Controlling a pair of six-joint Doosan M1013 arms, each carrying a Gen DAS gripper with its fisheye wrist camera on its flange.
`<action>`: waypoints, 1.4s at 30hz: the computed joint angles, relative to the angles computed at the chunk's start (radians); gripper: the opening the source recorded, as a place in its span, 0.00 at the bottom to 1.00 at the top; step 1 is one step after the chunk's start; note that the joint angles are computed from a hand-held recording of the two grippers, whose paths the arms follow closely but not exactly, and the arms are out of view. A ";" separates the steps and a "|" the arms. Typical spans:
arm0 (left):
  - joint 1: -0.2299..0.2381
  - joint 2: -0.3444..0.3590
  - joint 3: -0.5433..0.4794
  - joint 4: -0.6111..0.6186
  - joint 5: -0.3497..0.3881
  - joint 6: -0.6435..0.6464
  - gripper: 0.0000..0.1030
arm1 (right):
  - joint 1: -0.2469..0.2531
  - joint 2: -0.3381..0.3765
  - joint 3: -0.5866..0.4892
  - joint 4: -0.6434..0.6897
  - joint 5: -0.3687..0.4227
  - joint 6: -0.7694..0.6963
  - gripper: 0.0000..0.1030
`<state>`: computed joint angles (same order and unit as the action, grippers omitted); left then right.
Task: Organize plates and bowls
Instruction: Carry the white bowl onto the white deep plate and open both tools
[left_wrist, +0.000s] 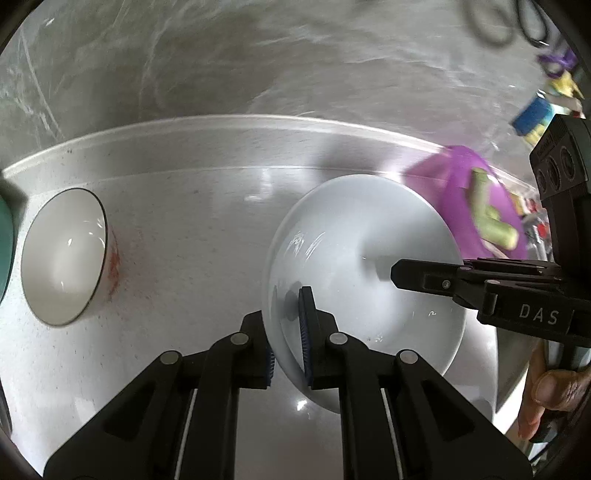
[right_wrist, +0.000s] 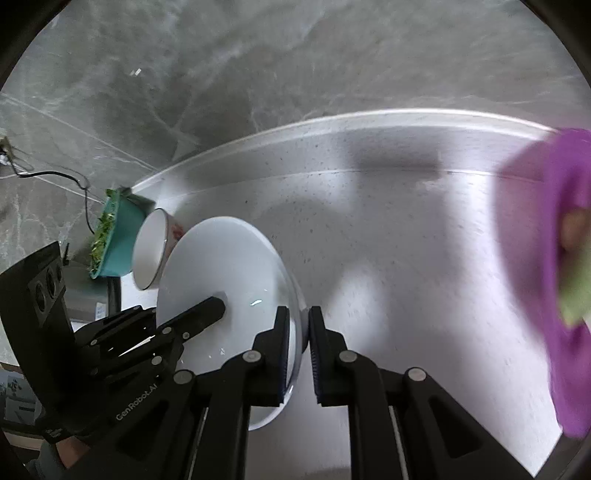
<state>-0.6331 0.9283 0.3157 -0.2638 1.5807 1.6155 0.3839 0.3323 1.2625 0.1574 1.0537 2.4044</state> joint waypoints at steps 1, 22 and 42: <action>-0.004 -0.024 0.036 -0.004 -0.016 0.012 0.09 | 0.007 -0.017 0.011 -0.013 -0.002 0.013 0.13; -0.124 -0.383 0.619 -0.115 -0.106 0.179 0.10 | 0.211 -0.308 0.300 -0.169 -0.033 0.479 0.18; -0.164 -0.411 0.767 -0.002 -0.137 0.222 0.14 | 0.235 -0.310 0.394 -0.077 -0.070 0.477 0.19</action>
